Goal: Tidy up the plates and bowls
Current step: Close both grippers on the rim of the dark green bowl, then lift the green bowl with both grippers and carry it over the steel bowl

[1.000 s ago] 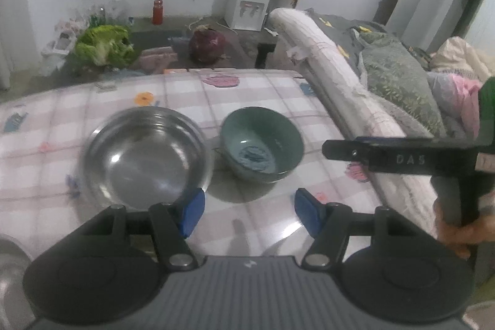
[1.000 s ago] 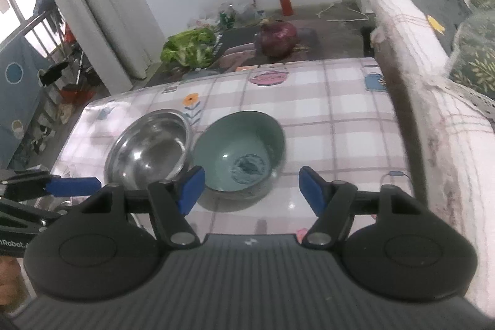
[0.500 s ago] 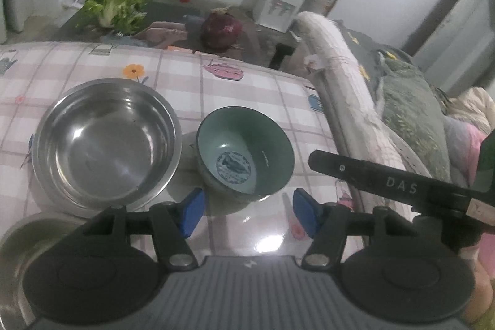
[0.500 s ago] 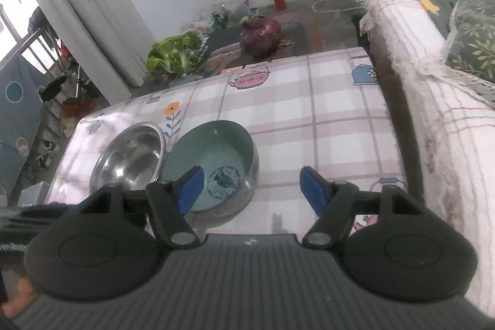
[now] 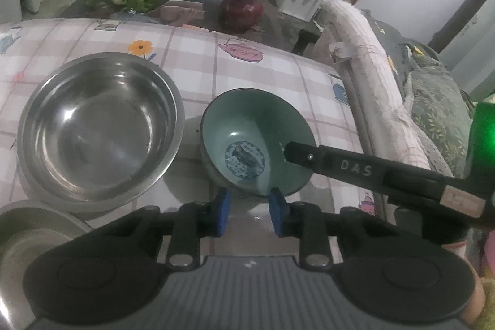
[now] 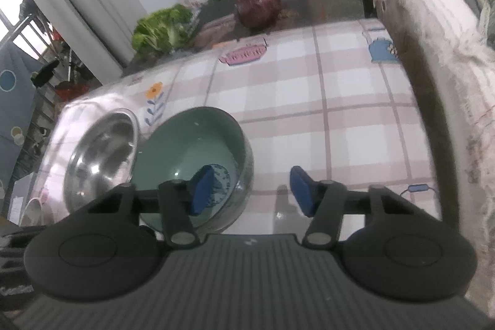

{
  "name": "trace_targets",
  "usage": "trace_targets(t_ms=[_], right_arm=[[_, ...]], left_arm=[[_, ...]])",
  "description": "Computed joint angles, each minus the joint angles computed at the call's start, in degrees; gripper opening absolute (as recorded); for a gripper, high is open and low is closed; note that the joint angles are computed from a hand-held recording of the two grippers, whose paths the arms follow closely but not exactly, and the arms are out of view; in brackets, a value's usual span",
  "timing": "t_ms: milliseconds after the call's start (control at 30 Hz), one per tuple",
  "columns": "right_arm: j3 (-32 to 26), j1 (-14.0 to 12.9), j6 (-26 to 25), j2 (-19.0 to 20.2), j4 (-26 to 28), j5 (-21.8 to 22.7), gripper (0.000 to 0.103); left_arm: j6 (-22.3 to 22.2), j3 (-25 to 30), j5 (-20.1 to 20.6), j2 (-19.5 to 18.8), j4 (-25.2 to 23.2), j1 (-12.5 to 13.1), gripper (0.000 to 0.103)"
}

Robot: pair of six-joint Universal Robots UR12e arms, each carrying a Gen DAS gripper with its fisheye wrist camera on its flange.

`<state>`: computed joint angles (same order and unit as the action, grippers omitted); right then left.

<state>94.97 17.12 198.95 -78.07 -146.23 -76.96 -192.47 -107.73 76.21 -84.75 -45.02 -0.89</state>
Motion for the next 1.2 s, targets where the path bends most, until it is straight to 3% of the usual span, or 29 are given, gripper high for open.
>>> trace_targets(t_ms=[200, 267, 367, 500, 600, 800, 967, 1100, 1200], right_arm=[[-0.2, 0.1, 0.2, 1.0, -0.3, 0.6, 0.030], [-0.3, 0.4, -1.2, 0.9, -0.2, 0.9, 0.020], [-0.7, 1.0, -3.3, 0.7, 0.8, -0.8, 0.020], [0.1, 0.5, -4.0, -0.1, 1.5, 0.5, 0.018], [1.0, 0.0, -4.1, -1.0, 2.0, 1.4, 0.018], [2.5, -0.8, -4.6, -2.8, 3.9, 3.0, 0.018], [3.3, -1.0, -5.0, -3.4, 3.5, 3.3, 0.020], [3.6, -1.1, -4.2, -3.4, 3.0, 3.7, 0.021], [3.7, -1.4, -3.1, -3.3, 2.7, 4.5, 0.021]], left_arm=[[-0.4, 0.1, 0.5, -0.5, 0.8, -0.5, 0.027], [-0.2, 0.2, 0.7, -0.6, 0.7, -0.8, 0.020], [0.4, 0.3, -0.2, -0.4, -0.4, -0.6, 0.018], [2.6, 0.2, -1.0, 0.2, -2.1, -0.6, 0.019], [5.5, -0.5, -2.5, 1.3, -2.5, -0.1, 0.028], [8.9, -1.4, -3.6, 2.7, -2.0, 0.3, 0.034], [7.5, -1.0, -1.1, 1.6, -0.4, -0.5, 0.034], [7.9, -0.3, 3.8, 0.2, 0.4, -2.2, 0.034], [6.8, -0.1, 5.1, -0.4, 0.2, -2.4, 0.029]])
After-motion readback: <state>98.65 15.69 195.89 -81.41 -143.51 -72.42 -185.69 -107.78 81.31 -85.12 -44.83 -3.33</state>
